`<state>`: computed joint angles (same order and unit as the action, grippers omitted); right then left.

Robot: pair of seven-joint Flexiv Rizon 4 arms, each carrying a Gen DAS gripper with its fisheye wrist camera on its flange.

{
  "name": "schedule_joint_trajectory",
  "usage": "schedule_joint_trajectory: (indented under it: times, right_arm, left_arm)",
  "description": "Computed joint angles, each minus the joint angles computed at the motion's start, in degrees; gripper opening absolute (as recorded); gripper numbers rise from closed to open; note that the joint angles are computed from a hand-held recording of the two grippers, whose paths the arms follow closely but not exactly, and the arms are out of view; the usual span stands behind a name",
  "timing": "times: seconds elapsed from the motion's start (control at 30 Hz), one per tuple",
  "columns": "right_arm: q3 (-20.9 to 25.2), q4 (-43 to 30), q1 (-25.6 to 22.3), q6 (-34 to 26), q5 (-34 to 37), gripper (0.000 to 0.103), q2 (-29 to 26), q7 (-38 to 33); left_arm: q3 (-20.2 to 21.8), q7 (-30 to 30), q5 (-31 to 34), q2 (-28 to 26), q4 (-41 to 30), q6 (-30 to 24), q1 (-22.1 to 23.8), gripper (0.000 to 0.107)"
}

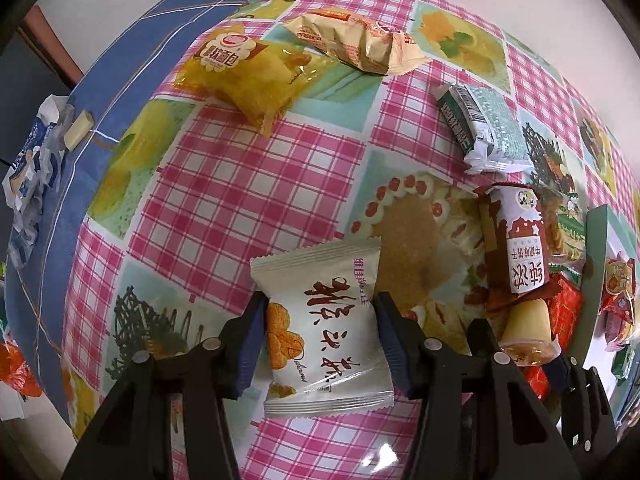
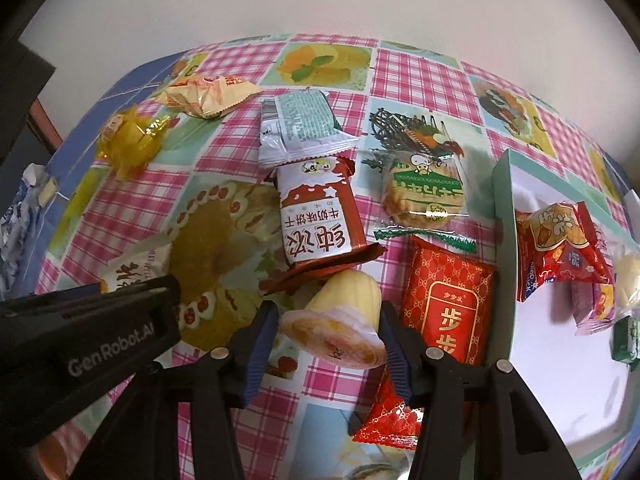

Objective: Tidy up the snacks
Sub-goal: 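Lift the jelly cup and cookie pack and carry them over the tray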

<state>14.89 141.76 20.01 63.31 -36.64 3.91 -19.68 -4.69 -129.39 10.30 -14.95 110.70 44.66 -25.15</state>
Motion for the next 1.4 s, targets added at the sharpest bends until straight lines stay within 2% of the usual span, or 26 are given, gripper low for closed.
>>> schedule_joint_trajectory:
  times: [0.17, 0.47, 0.8, 0.9, 1.17, 1.4]
  right_arm:
    - [0.0, 0.1, -0.1, 0.1, -0.8, 0.055, 0.0, 0.7]
    - [-0.1, 0.5, -0.5, 0.3, -0.1, 0.048, 0.6, 0.0]
    - [0.3, 0.5, -0.1, 0.9, 4.8, 0.047, 1.2, -1.7]
    - [0.4, 0.8, -0.3, 1.6, 6.1, 0.047, 2.1, -2.1]
    - [1.4, 1.4, -1.4, 0.7, 8.4, 0.047, 7.2, -1.9]
    - [2.4, 2.1, -1.9, -4.6, 12.5, 0.047, 13.2, -2.5]
  left_arm:
    - [0.0, -0.8, 0.7, 0.0, -1.7, -1.7, -0.4, 0.057]
    - [0.1, -2.9, 2.3, 0.2, -1.6, -1.0, -0.8, 0.058]
    - [-1.1, -0.5, -3.0, 1.0, 0.3, 1.9, 0.1, 0.054]
    - [-0.9, -0.9, -2.5, 1.6, 0.1, 1.7, -0.3, 0.054]
    - [-1.5, -2.2, -1.2, 4.8, -0.3, 2.3, -0.9, 0.054]
    - [-3.1, -1.6, -1.7, 6.5, -0.9, 3.4, -1.7, 0.054]
